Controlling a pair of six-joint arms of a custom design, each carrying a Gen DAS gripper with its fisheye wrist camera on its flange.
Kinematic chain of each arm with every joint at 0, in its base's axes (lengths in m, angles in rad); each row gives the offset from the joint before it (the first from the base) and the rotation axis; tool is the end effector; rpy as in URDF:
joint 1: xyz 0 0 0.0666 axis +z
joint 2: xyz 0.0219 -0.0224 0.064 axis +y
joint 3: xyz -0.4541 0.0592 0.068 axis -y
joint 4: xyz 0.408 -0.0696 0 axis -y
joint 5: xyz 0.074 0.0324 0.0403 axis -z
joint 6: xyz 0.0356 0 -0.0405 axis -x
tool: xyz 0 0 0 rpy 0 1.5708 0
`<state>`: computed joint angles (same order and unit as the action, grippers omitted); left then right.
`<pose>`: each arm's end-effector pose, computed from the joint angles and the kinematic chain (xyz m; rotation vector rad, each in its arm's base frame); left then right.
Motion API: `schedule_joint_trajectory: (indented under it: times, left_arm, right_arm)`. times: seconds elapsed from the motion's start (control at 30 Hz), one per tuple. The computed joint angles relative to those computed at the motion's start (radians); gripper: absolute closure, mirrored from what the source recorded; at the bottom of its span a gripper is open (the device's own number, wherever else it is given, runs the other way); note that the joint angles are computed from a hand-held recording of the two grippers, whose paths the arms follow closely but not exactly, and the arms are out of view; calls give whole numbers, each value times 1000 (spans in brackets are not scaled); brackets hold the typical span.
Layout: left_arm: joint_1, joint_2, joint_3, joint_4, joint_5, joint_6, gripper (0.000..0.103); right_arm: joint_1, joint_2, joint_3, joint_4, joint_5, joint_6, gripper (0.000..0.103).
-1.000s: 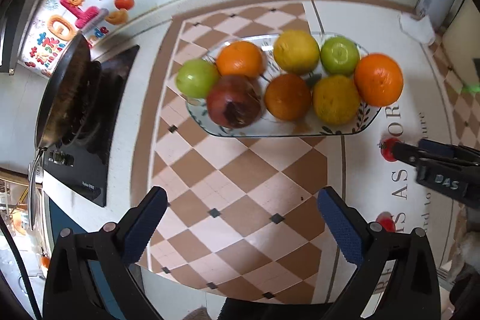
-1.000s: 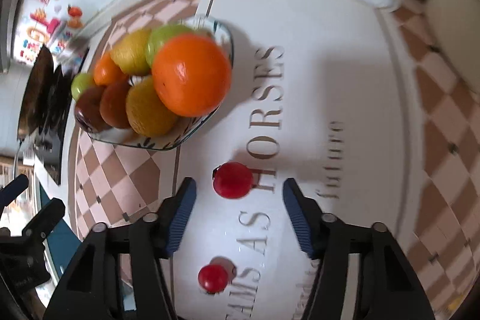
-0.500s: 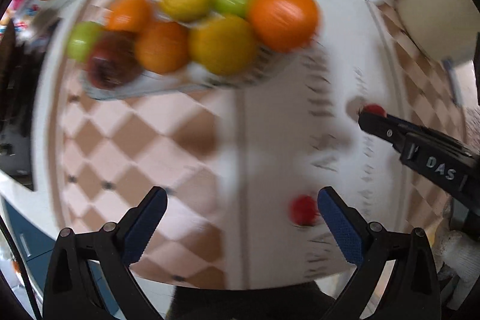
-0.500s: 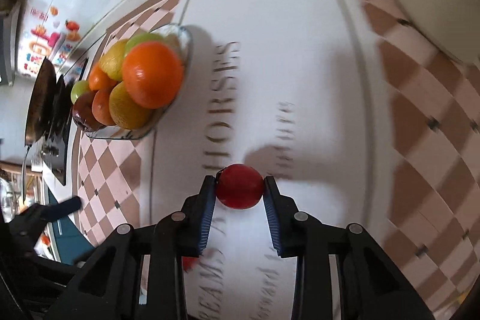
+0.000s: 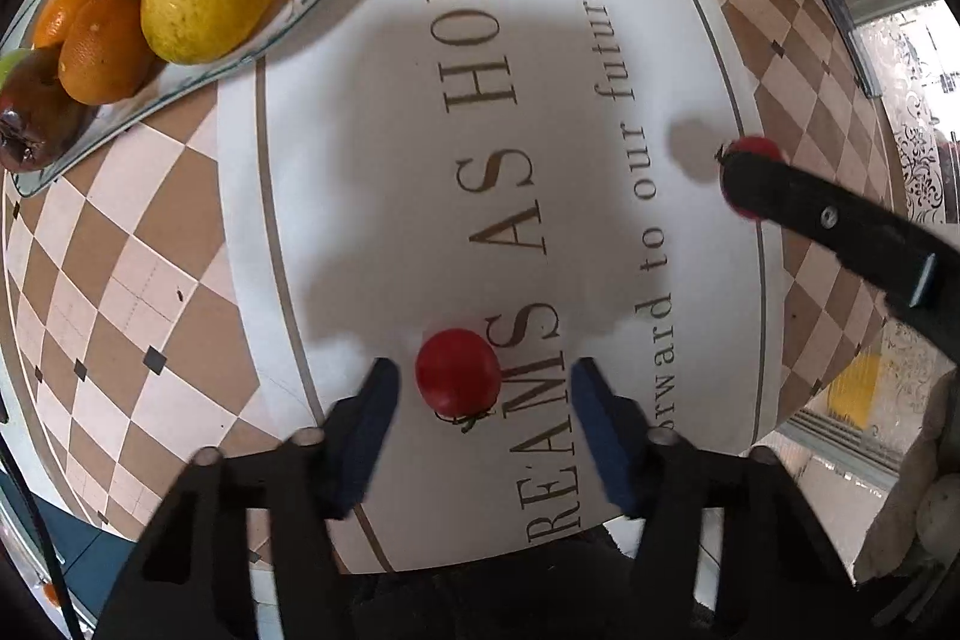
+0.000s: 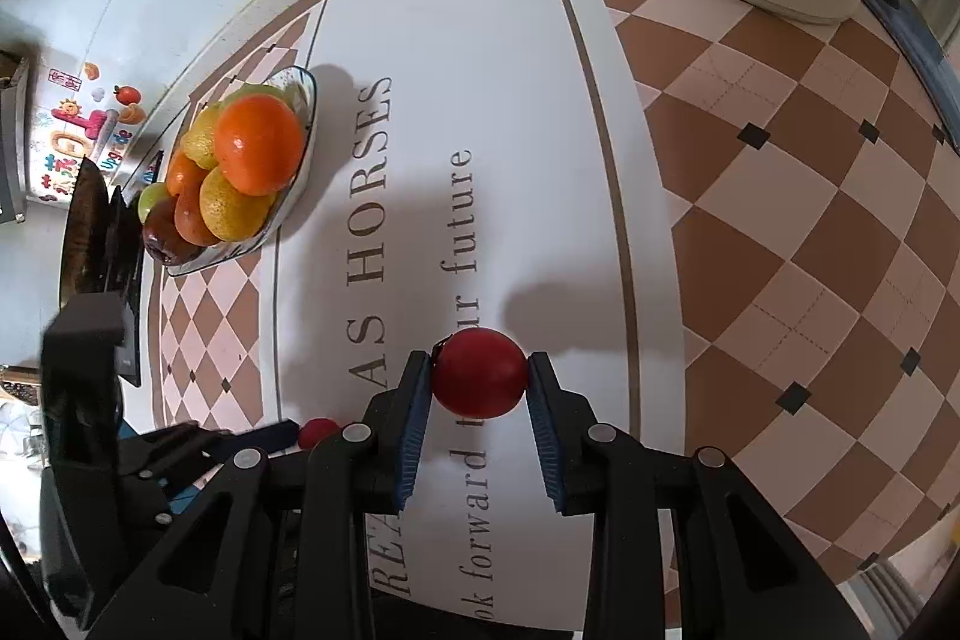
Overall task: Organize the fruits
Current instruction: 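Grasp a cherry tomato with right tool while left tool grasps the other, then lower both cherry tomatoes onto the plate beside the dark red apple, open tools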
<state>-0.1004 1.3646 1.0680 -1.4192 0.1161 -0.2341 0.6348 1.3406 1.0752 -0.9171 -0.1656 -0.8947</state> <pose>0.3674 -0.0416 0.3616 -0.4868 -2.9592 0.1884 0.3344 0.2531 0.3802 0.3312 2.9019 0.5724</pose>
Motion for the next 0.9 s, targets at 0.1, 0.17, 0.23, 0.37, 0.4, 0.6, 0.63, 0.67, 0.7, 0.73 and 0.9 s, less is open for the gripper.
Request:
schedule_joint_trajectory:
  times: [0.1,0.17,0.23,0.37,0.4,0.6,0.63,0.67,0.7,0.73,0.9]
  left_arm:
    - [0,-4,-9,7,-6,-1,66]
    - [-3,-20,-31,17,-1,12,71]
    - [4,-24,-32,18,6,13,76]
    - [32,-39,-33,17,17,-6,77]
    - [36,-42,-30,16,21,-5,77]
    - [115,-46,16,-10,66,5,77]
    - [134,-44,28,-15,75,7,77]
    - [161,-40,46,-23,90,14,77]
    - [188,-36,62,-32,108,21,77]
    - [220,-23,80,-38,126,25,77]
    - [337,56,187,-73,228,87,77]
  right_arm:
    - [4,7,14,-1,3,5,68]
    - [9,12,27,-5,7,10,68]
    - [12,17,38,-10,10,18,68]
    - [20,27,65,-18,16,33,68]
    - [21,30,70,-17,16,35,68]
    - [39,51,110,-8,18,39,68]
    - [43,55,117,-4,17,40,68]
    - [49,61,126,3,16,42,68]
    - [53,65,131,8,14,44,68]
    - [59,74,139,19,13,44,68]
    - [85,132,173,95,-22,31,68]
